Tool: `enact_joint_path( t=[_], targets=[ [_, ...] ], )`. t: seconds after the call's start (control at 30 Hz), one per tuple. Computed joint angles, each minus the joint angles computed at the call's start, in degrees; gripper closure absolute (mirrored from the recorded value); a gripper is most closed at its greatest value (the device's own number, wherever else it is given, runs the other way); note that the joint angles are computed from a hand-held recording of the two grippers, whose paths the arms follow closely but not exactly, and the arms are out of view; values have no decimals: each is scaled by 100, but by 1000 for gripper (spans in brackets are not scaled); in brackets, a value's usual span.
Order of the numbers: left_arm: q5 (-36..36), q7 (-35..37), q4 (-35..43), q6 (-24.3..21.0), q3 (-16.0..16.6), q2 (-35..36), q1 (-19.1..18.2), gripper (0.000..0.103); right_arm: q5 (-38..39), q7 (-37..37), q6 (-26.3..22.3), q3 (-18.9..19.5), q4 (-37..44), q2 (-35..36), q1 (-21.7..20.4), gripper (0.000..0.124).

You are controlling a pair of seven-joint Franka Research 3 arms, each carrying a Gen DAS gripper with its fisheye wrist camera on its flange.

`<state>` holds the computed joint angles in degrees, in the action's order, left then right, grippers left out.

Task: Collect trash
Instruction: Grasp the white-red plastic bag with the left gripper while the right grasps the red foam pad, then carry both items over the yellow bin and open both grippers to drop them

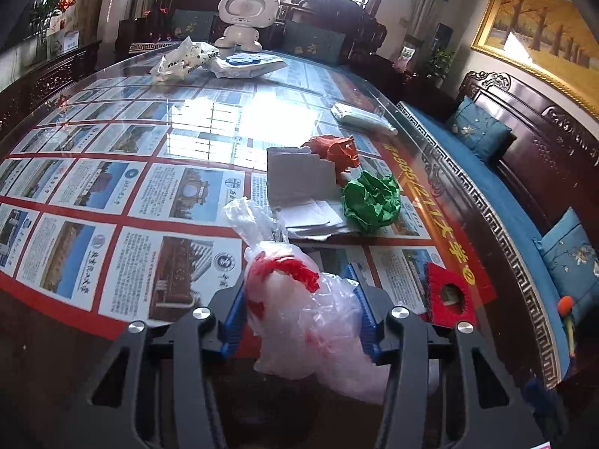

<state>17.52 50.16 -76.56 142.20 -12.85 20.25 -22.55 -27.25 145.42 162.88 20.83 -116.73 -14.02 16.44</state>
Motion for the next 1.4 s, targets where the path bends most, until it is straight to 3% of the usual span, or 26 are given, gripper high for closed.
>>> enact_joint_path(
  t=[0.13, 0.27, 0.47, 0.53, 0.67, 0.73, 0.87, 0.93, 1.0, 1.13, 1.4],
  targets=[
    [-90, 36, -477, 252, -44, -330, 97, 54, -480, 207, -690, 79, 514, 255, -147, 30],
    [-137, 76, -764, 438, -72, -541, 182, 54, -564, 112, -1601, -157, 1180, 727, 26, 33],
    [-265, 127, -1001, 615, -114, -705, 268, 54, -113, -450, -2978, -614, 2299, 1618, 369, 58],
    [-349, 184, -1057, 685, -143, -734, 299, 54, 394, -708, -2830, -779, 2304, 1693, 430, 63],
    [-386, 285, -1066, 734, -157, -745, 310, 54, -110, -889, -3831, -986, 2955, 2064, 850, 63],
    [-433, 346, -1080, 788, -171, -756, 322, 54, -148, -1013, -4006, -1107, 3111, 2172, 1010, 64],
    [-412, 397, -1134, 858, -170, -798, 304, 54, -39, -1207, -4005, -1324, 3184, 2198, 1239, 80],
    [-436, 451, -1163, 878, -188, -821, 305, 54, 36, -1384, -3977, -1370, 3258, 2227, 1293, 112],
    [-469, 508, -1203, 883, -206, -853, 302, 54, -50, -1432, -4051, -1412, 3310, 2251, 1373, 112],
    [-626, 659, -1399, 946, -252, -1012, 330, 54, 250, -1464, -3691, -1443, 3059, 2095, 1355, 112],
    [-1013, 1094, -2191, 1181, -333, -1716, 370, 54, 134, -1119, -2911, -1154, 1914, 1040, 1231, 112]
  ],
)
